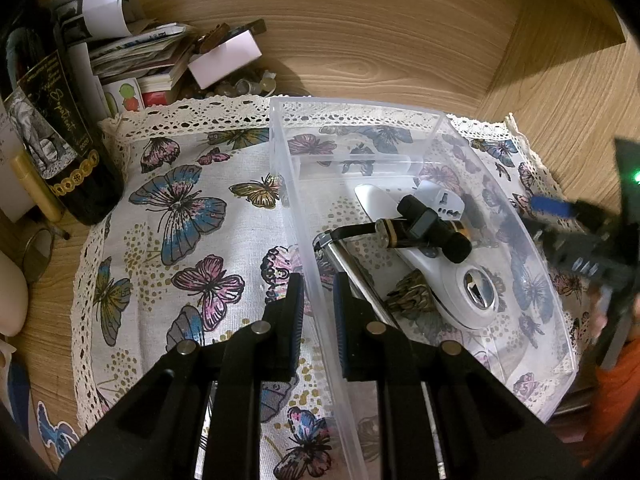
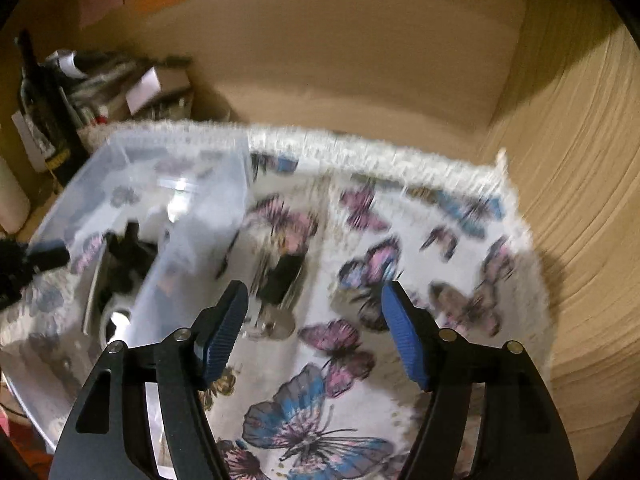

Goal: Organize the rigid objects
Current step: 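Grasp the silver keys with the right gripper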

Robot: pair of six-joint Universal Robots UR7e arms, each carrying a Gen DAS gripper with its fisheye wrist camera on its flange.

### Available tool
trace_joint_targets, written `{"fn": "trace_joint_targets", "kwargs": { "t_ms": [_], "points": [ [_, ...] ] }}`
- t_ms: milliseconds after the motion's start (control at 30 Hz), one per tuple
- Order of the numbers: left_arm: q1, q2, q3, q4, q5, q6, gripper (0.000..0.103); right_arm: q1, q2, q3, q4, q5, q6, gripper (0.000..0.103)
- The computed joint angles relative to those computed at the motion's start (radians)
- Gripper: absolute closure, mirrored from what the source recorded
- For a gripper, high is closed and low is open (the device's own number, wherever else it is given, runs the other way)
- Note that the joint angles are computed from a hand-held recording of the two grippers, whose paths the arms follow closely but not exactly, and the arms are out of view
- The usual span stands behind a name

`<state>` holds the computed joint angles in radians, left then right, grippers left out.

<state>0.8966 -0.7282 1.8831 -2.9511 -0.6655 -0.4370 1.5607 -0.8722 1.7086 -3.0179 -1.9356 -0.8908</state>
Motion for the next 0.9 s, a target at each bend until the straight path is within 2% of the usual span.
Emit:
{"fn": "trace_joint_targets", "kwargs": {
  "t_ms": [100,200,300,367,533,700,800,900],
  "points": [
    [0.0,0.0,-0.001,0.005,0.002,0.0,0.089,-0.01,0.022,-0.008,0.061,-0.018,0.012,0.037],
    [0.0,0.002,-0.001,0.006,0.004,-0.001,0.089,-0.008,0.052,-0.013,0.034,-0.042,-0.015,0.037],
    [0.0,0.003,-0.001,0.002,0.002,-0.004,0.089,-0.018,0.063,-0.041,0.085,-0.023,0.022,0.038],
    [0.0,0.001,0.0,0.003,0.003,-0.004,0.089,-0.018,0.07,-0.045,0.062,-0.026,0.021,0.054],
    [0.001,0.001,0.001,-0.001,0.001,0.001,0.089,-0.028,0.066,-0.066,0.073,-0.029,0.035,0.082],
    [0.001,0.001,0.001,-0.002,0.001,0.001,0.089,-0.04,0.052,-0.067,0.07,-0.041,0.036,0.091],
    [0.001,0.001,0.001,-0.004,0.001,0.002,0.089,-0.042,0.036,-0.059,0.084,-0.063,0.028,0.091],
    [0.001,0.001,0.001,-0.003,0.001,0.002,0.089,-0.044,-0.004,-0.047,0.162,-0.065,0.041,0.091]
  ]
}}
